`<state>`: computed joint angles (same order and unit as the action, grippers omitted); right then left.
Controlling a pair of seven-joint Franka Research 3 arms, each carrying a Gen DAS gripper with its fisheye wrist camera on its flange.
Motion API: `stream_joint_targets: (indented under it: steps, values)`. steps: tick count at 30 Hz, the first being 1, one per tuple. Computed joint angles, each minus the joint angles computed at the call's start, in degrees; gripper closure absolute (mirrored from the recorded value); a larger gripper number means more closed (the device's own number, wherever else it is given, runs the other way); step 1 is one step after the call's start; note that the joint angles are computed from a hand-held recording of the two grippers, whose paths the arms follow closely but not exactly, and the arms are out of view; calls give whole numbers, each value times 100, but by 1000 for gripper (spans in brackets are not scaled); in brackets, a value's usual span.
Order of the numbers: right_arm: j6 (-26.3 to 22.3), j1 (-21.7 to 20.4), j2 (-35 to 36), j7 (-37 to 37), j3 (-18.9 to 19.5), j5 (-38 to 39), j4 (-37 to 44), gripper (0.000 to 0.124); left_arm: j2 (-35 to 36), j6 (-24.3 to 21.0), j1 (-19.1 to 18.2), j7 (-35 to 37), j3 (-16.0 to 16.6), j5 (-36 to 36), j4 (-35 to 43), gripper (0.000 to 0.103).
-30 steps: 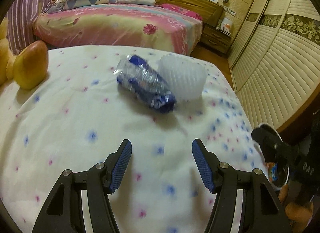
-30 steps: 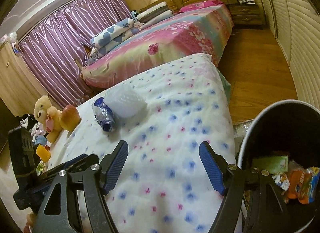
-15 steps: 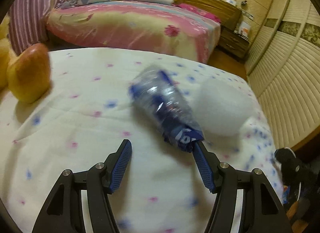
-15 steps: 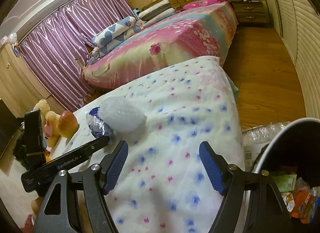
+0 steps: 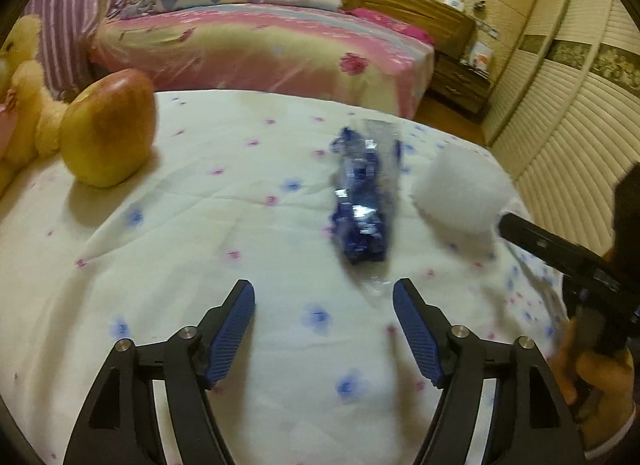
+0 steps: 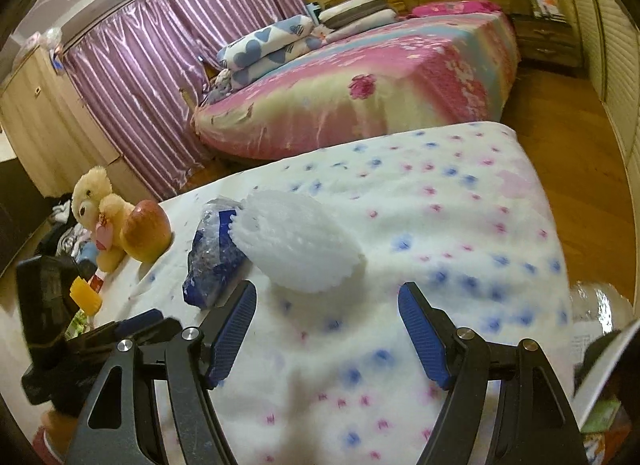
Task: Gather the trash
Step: 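Grasp blue plastic bag with left tool while right tool grasps white foam sleeve, then carry the blue bag and foam sleeve over the bin with both tools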
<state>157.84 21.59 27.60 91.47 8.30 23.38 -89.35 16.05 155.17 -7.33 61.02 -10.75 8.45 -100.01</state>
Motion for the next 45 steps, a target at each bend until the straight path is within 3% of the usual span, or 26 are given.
stream_joint_targets:
  steps: [10, 14, 15, 20, 21, 23, 27, 31, 36, 45]
  values:
    - [-281, -89, 358, -239, 63, 15, 562, 49, 727, -234, -213, -283, 174, 551, 909, 34]
    - [-379, -63, 543, -252, 49, 24, 827, 49, 937, -240, -98, -35, 44, 346, 1140, 54]
    - [-423, -68, 607, -266, 62, 37, 916, 49, 956, -227, -72, 32, 16, 296, 1152, 68]
    - [-669, 8, 865, -148, 19, -30, 1303, 51, 826, -51, 15, 160, -21, 97, 918, 78]
    - [-667, 10, 860, -177, 30, -36, 1297, 55, 776, -19, 14, 145, -4, 97, 848, 80]
    - [-743, 82, 847, -181, -21, -155, 1312, 77, 645, 64, 22, 125, 12, 98, 656, 81]
    - [-557, 103, 529, -185, -3, -122, 855, 93, 379, 220, 39, 93, -7, 68, 288, 83]
    - [-186, 88, 7, -104, 20, 37, 111, 95, 69, 429, 117, 220, -139, -160, -158, 83]
    - [448, 320, -787, 479, -222, -224, -993, 95, -335, 656, 184, 589, -346, -655, -701, 83]
    - [1118, 443, -1805, 1355, -323, -663, -2415, 95, -905, 872, -101, 853, -346, -846, -1318, 84]
